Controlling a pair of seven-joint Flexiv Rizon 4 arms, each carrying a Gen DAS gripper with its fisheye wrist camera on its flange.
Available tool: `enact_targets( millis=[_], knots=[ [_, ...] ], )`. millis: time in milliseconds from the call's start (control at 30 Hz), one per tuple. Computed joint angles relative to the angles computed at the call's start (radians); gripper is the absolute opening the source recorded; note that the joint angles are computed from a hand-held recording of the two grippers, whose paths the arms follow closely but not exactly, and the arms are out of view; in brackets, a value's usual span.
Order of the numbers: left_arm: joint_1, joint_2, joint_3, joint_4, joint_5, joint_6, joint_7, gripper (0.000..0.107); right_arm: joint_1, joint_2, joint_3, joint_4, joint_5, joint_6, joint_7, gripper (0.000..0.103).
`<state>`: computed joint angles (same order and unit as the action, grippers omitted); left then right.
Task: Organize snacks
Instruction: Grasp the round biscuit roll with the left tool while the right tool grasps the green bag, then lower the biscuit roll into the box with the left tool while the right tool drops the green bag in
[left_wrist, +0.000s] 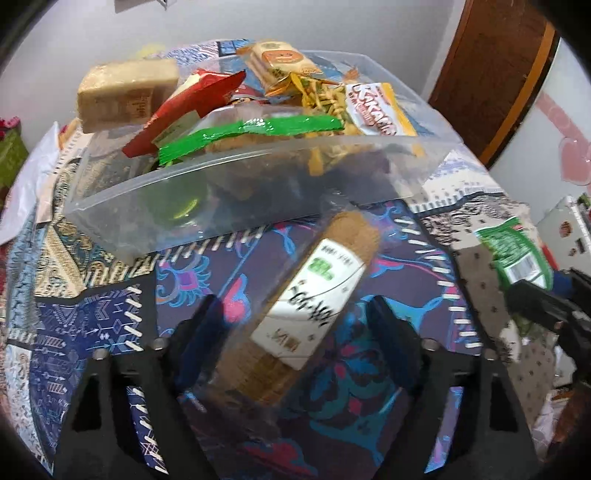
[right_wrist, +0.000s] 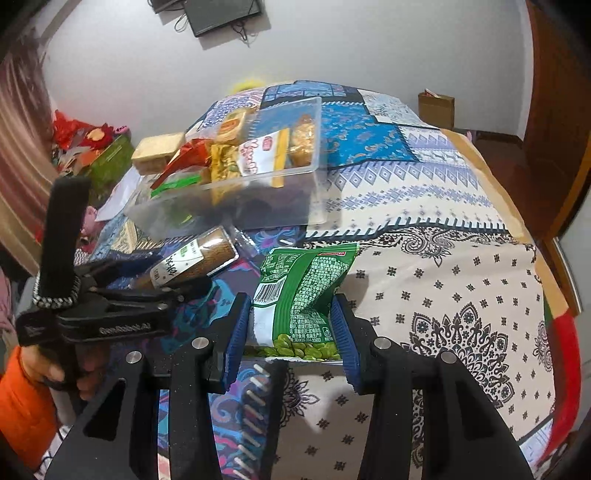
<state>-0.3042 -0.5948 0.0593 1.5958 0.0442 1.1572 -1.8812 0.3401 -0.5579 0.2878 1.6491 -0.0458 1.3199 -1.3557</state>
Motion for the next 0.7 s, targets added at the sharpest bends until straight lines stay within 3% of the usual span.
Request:
enact_targets(
  millis=[200, 700],
  knots=[
    [0.024, 0.042, -0.057, 0.086, -0.043, 0.076, 0.063, 0.043, -0.010, -0.006, 0.015, -0.008, 0.016, -0.001, -0.016, 0.041],
    [-0.071, 0.216, 0.045, 0.245, 0.055, 0.199, -0.068, 0.039, 0.009, 0.038, 0.008, 0.021, 0.012, 0.049, -0.012, 0.041]
  ],
)
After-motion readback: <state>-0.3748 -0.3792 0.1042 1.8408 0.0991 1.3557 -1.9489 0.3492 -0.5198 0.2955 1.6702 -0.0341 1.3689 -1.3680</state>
